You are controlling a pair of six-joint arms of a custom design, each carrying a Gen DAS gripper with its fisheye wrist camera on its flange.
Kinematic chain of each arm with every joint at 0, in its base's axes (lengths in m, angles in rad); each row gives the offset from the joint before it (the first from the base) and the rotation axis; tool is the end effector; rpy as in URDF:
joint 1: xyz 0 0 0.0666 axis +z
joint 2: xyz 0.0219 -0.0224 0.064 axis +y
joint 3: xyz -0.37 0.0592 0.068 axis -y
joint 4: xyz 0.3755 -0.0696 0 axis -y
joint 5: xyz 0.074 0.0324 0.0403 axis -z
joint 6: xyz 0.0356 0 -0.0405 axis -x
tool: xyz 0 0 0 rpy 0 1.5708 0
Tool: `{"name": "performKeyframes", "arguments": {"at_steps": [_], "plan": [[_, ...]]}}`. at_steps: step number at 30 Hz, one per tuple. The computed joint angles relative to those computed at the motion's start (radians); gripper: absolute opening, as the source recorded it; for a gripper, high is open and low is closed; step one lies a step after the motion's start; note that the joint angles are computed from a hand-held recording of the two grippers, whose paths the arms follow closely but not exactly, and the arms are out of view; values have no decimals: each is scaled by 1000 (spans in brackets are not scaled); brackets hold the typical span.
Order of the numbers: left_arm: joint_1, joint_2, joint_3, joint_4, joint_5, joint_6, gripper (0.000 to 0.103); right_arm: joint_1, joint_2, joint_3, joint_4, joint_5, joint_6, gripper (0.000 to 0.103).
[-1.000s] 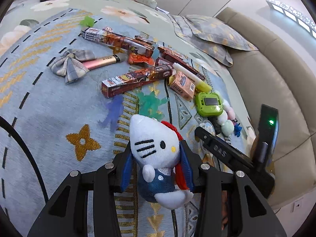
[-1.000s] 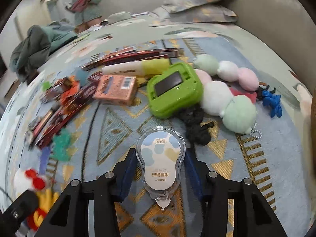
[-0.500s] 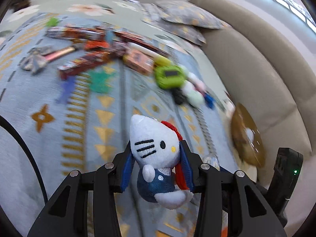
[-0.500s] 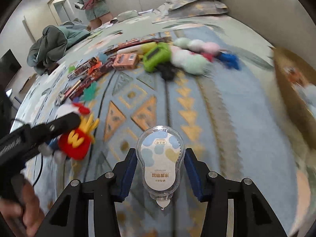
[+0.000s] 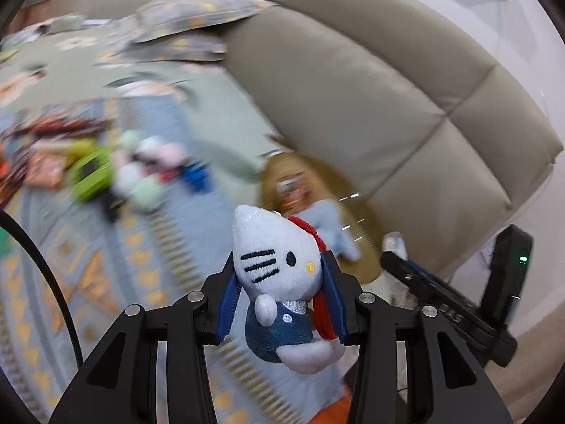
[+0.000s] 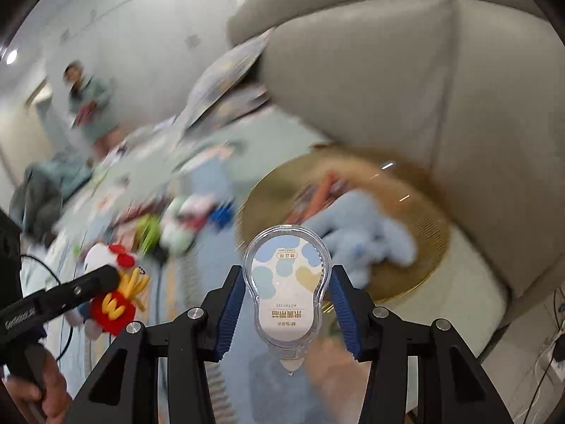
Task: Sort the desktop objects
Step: 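Carry the Hello Kitty plush and paw-print case to the gold bowl and release both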
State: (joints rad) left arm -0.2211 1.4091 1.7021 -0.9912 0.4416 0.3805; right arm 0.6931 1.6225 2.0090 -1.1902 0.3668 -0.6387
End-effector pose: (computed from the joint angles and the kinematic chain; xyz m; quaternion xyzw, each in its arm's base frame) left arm 0.4553 -0.1183 0.5468 0.0219 0.8889 -0.3117 0.3350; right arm 0.4169 0.3291 0.5608 0.0434 0.9133 0.0943 0.3938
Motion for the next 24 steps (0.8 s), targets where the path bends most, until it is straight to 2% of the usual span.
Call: {"name": "performKeyframes", "arguments": {"at_steps": [2, 5, 11, 12, 14, 16, 17, 18, 20, 24], "plan": [[-25, 38, 34, 30, 14, 20, 40, -49, 16, 29, -34, -17, -38, 48], [-63, 111, 93, 36, 17, 53, 40, -116, 25, 29, -25, -98, -75, 48], [-104, 255, 259, 36, -3, 70, 40, -185, 84, 84, -32, -168, -92, 48], [-116, 277, 295, 25, -25, 67, 40, -192, 91, 89, -31, -178, -97, 48], [-128, 321, 360, -6, -60, 62, 47, -210, 100, 89, -12, -230, -98, 48], [-131, 355, 405, -68, -50, 62, 47, -226, 100, 79, 1, -288, -100, 50], [-127, 363, 408, -104, -19, 72, 47, -230, 92, 64, 8, -301, -111, 53], [-124, 363, 396, -106, -2, 79, 47, -232, 78, 44, 13, -300, -124, 55], [-116, 318, 323, -93, -5, 84, 47, -228, 30, -20, 47, -291, -145, 62], [-76, 201, 185, -68, 9, 69, 47, -183, -42, -86, 71, -271, -117, 64]]}}
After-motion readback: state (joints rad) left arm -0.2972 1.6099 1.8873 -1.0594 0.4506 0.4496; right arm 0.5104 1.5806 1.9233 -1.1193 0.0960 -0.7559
